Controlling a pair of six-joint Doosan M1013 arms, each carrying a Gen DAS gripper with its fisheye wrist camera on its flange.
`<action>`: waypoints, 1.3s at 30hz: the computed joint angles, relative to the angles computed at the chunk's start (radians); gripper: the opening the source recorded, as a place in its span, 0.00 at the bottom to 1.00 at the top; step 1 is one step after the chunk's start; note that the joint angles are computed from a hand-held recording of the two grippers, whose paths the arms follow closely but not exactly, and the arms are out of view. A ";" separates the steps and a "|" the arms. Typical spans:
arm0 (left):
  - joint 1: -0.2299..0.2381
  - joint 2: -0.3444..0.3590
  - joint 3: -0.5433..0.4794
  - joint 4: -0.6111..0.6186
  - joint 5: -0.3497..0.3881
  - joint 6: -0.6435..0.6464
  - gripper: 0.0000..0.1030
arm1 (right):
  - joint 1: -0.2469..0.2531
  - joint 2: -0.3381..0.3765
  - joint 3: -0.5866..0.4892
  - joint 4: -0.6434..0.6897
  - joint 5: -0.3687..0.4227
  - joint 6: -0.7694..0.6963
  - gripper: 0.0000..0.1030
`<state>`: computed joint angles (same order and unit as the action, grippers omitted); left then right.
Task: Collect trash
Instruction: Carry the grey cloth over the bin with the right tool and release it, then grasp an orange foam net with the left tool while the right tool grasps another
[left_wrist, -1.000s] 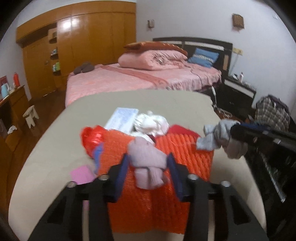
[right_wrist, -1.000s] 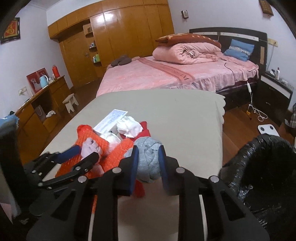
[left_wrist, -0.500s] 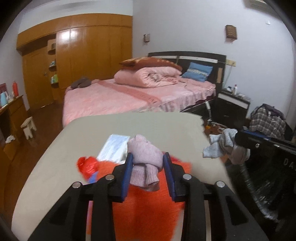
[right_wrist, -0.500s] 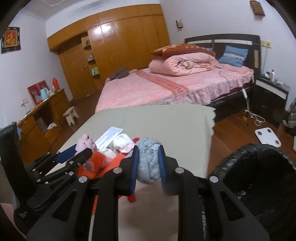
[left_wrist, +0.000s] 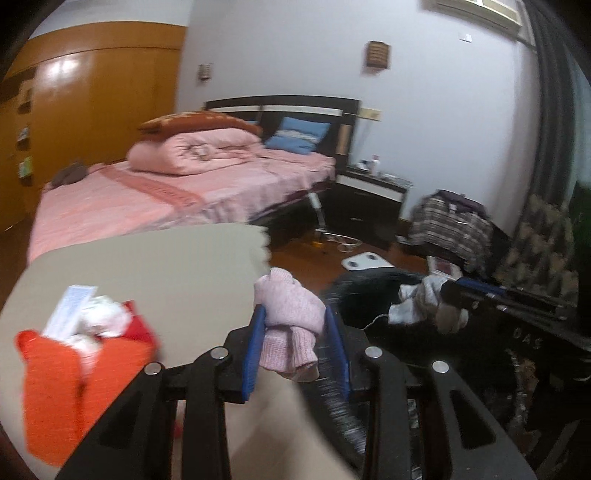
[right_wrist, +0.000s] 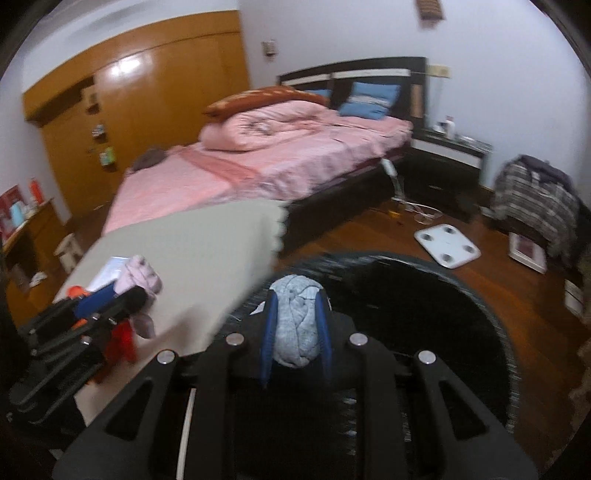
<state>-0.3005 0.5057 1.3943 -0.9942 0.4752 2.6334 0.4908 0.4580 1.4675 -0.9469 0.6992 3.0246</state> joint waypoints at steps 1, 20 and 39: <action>-0.007 0.001 -0.001 -0.010 0.008 0.010 0.32 | -0.001 -0.008 0.015 -0.005 0.016 0.016 0.20; 0.050 -0.031 0.078 0.141 -0.202 -0.113 0.61 | 0.041 0.057 -0.069 -0.076 0.020 0.053 0.83; 0.171 0.009 0.076 0.708 -0.242 -0.729 0.61 | 0.101 0.282 -0.378 0.233 -0.130 -0.351 0.78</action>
